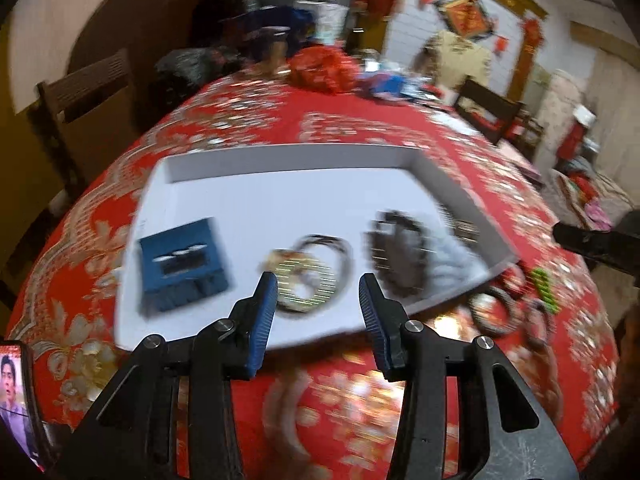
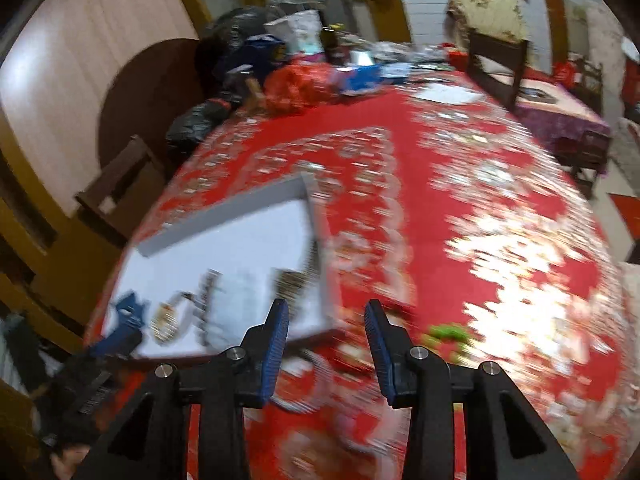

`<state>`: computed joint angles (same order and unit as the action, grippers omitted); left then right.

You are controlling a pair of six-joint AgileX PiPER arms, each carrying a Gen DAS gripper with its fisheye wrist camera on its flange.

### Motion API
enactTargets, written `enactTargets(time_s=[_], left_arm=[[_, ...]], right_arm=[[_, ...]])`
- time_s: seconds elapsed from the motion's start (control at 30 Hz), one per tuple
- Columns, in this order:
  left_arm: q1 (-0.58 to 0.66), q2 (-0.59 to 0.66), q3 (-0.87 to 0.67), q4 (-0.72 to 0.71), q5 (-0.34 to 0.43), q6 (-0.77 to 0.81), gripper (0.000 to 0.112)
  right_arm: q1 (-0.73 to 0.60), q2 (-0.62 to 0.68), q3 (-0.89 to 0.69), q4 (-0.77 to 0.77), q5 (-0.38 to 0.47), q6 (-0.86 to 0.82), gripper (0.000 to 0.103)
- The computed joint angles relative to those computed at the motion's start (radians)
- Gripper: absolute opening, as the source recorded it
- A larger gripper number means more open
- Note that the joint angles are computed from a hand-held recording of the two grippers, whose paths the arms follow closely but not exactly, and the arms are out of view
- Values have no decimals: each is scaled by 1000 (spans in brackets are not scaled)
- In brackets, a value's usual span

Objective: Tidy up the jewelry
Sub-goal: 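Grasp the grey braided bracelet with the left tool while the right tool grasps the purple braided bracelet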

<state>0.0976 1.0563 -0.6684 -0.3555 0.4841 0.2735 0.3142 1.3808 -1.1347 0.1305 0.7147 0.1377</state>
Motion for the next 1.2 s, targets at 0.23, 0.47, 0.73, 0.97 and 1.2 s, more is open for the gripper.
enactTargets(time_s=[0.23, 0.47, 0.73, 0.97, 1.2], left_arm=[[-334, 40, 2, 124, -23, -163, 42], [-487, 278, -156, 387, -27, -538, 42], [-592, 332, -162, 704, -14, -815, 31], [-592, 268, -94, 652, -34, -763, 5], [-565, 135, 5, 553, -19, -681, 5]], right_arm=[[-247, -130, 178, 13, 54, -45, 38], [-285, -105, 185, 156, 76, -169, 38], [-143, -133, 222, 127, 64, -154, 38], [-97, -75, 227, 92, 62, -130, 33], [-54, -34, 214, 24, -16, -121, 33]])
